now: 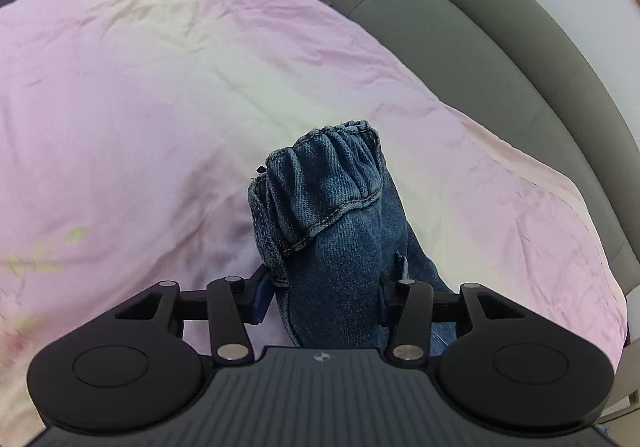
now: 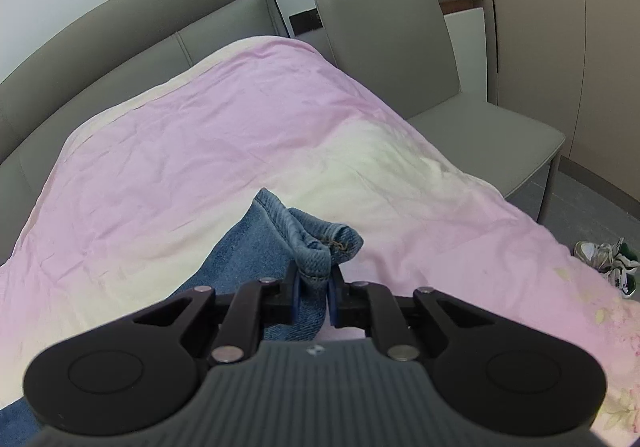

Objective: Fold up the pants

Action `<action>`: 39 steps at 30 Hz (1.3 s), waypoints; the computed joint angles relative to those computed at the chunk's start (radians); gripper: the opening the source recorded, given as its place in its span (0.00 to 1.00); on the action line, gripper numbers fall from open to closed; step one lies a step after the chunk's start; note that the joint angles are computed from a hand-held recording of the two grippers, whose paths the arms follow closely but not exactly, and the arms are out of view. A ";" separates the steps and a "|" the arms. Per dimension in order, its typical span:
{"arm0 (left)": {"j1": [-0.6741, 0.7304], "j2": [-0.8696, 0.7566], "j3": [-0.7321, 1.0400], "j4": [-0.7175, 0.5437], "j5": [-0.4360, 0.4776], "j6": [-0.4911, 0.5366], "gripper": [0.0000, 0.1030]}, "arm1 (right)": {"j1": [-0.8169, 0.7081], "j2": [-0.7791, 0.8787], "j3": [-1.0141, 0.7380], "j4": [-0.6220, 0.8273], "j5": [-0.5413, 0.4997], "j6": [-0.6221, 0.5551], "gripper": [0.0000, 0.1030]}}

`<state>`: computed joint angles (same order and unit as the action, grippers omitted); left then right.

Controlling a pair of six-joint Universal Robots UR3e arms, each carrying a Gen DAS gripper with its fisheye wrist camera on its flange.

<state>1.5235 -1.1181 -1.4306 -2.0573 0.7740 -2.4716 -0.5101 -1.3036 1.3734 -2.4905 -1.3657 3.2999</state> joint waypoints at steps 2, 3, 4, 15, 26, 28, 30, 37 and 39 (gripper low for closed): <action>0.091 -0.064 0.154 -0.182 0.001 0.153 0.52 | -0.026 -0.075 0.023 0.060 0.040 -0.043 0.06; 0.135 -0.108 0.236 -0.271 0.018 0.229 0.52 | -0.050 -0.124 0.047 0.105 0.068 -0.060 0.06; 0.170 -0.153 0.302 -0.339 0.038 0.286 0.52 | -0.085 -0.183 0.092 0.142 0.111 -0.081 0.06; 0.358 -0.166 -0.156 -0.083 0.237 0.508 0.52 | -0.443 -0.693 0.797 0.331 0.261 -0.317 0.06; 0.238 -0.253 0.009 -0.025 0.279 0.486 0.88 | -0.307 -0.588 0.718 0.278 0.114 -0.387 0.45; 0.229 -0.261 0.064 -0.043 0.275 0.511 0.88 | -0.282 -0.607 0.711 0.248 0.065 -0.443 0.54; 0.223 -0.251 0.098 -0.034 0.253 0.550 0.88 | -0.272 -0.617 0.694 0.242 0.050 -0.497 0.54; 0.054 -0.230 0.097 0.112 0.183 0.463 0.92 | -0.200 -0.508 0.572 0.147 0.112 -0.566 0.59; -0.037 -0.239 0.061 0.212 0.194 0.381 0.92 | -0.152 -0.432 0.523 0.097 0.085 -0.555 0.59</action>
